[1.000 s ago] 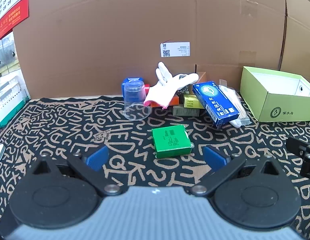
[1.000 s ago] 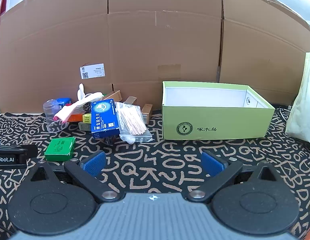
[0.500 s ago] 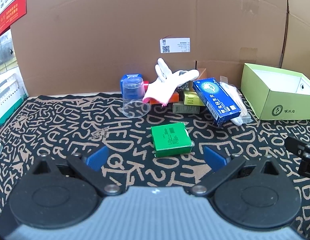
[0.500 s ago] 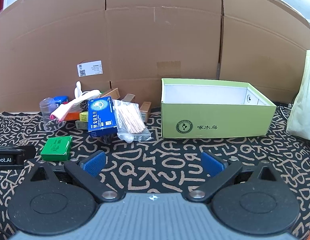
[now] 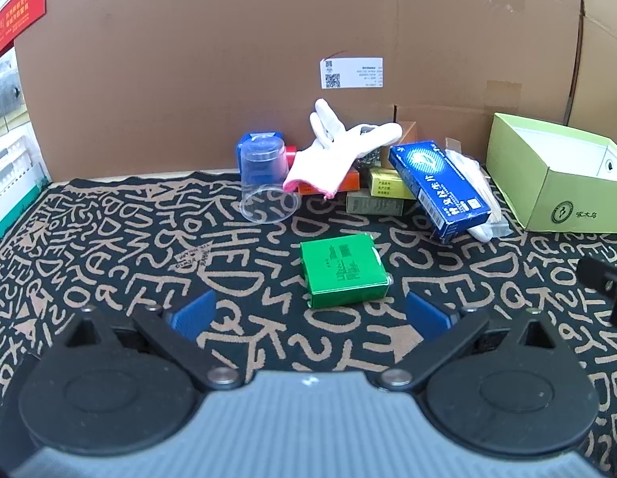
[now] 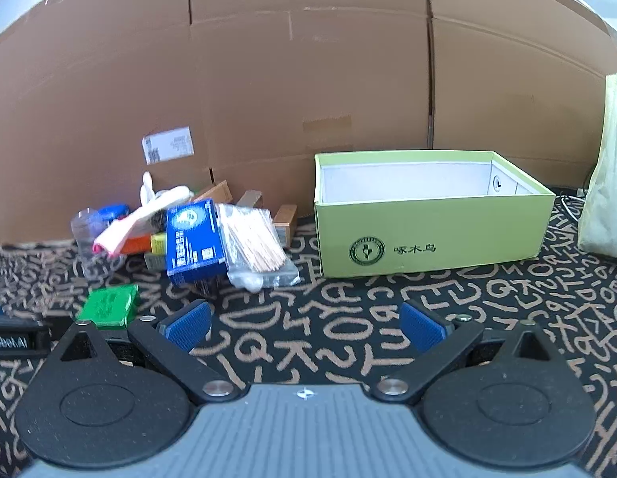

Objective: Organize objects
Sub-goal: 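Move both tools toward the green box and blue medicine box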

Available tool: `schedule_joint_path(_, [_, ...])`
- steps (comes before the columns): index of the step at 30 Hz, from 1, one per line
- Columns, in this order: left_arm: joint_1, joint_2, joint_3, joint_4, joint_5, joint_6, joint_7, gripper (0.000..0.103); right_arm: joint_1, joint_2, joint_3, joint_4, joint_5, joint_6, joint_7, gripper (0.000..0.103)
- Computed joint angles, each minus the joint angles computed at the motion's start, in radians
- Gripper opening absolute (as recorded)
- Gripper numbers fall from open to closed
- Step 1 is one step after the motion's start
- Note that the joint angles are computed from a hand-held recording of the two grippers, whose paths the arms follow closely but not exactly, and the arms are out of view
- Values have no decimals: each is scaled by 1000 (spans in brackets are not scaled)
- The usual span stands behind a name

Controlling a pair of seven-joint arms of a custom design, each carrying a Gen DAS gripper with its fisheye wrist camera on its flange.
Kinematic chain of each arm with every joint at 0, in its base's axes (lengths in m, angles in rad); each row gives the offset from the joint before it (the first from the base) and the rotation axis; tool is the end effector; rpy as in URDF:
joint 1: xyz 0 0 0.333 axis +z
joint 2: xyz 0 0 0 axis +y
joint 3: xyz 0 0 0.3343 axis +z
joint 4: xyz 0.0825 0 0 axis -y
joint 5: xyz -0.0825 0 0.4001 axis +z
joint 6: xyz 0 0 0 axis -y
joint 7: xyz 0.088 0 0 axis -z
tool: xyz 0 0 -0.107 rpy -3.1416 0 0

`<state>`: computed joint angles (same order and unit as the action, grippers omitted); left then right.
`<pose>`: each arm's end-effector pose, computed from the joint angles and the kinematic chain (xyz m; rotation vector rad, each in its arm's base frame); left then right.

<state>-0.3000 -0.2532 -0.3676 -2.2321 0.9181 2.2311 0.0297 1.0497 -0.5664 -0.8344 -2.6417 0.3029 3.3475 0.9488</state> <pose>0.4132 -0.3088 0.5167 -1.9064 1.3170 -0.5640 0.4525 0.0324 0.4893 -1.7030 1.2075 -0.6423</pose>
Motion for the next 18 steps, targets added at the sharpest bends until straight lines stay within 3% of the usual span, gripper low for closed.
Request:
schedule_joint_path(14, [10,38,25,7,-22,43,22,103,137,17,-128,35,-14,25,15,103])
schedule_joint_path(18, [18,43,38,-6,-31,77,18,103,232,-17,-214,33,-55,72,6,103])
